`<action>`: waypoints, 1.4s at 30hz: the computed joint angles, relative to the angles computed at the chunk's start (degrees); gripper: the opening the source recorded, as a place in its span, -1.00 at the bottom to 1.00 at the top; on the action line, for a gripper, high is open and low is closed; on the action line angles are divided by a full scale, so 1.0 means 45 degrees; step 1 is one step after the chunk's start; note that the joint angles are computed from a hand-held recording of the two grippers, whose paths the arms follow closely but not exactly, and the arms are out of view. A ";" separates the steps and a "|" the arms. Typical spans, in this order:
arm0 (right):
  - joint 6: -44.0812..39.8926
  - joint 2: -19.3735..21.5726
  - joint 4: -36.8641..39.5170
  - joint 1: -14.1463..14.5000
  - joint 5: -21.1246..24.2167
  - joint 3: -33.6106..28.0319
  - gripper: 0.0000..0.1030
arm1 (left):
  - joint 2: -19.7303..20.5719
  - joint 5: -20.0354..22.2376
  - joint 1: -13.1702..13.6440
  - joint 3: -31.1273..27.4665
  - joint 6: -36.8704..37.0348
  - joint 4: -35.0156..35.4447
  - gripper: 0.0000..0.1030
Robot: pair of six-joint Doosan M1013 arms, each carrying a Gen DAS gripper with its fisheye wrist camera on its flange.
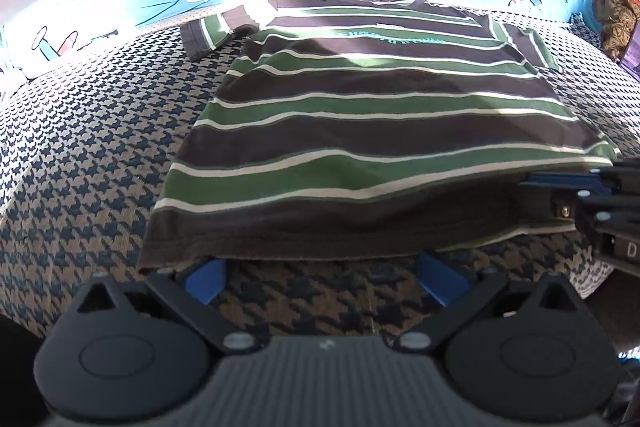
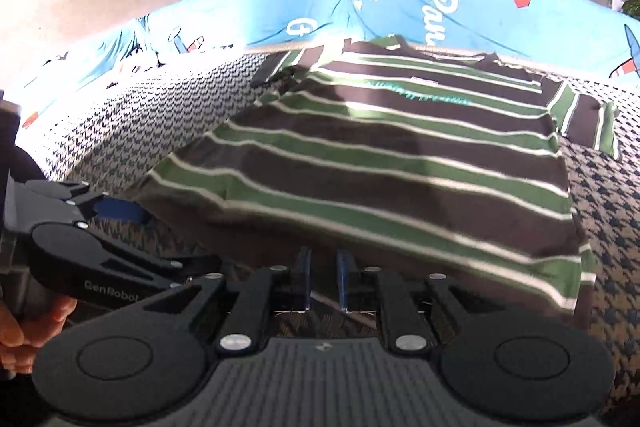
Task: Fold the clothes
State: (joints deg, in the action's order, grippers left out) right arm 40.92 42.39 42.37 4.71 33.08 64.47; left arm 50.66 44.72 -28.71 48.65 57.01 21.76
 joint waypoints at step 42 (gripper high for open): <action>-0.0159 0.0851 -0.0736 0.0182 -0.1188 -0.1618 -0.92 | 0.0279 -0.0901 0.0492 -0.0756 -0.0996 -0.0395 1.00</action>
State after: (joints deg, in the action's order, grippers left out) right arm 40.21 46.22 39.06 5.53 27.73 57.19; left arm 51.92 40.67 -26.49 45.25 52.53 19.98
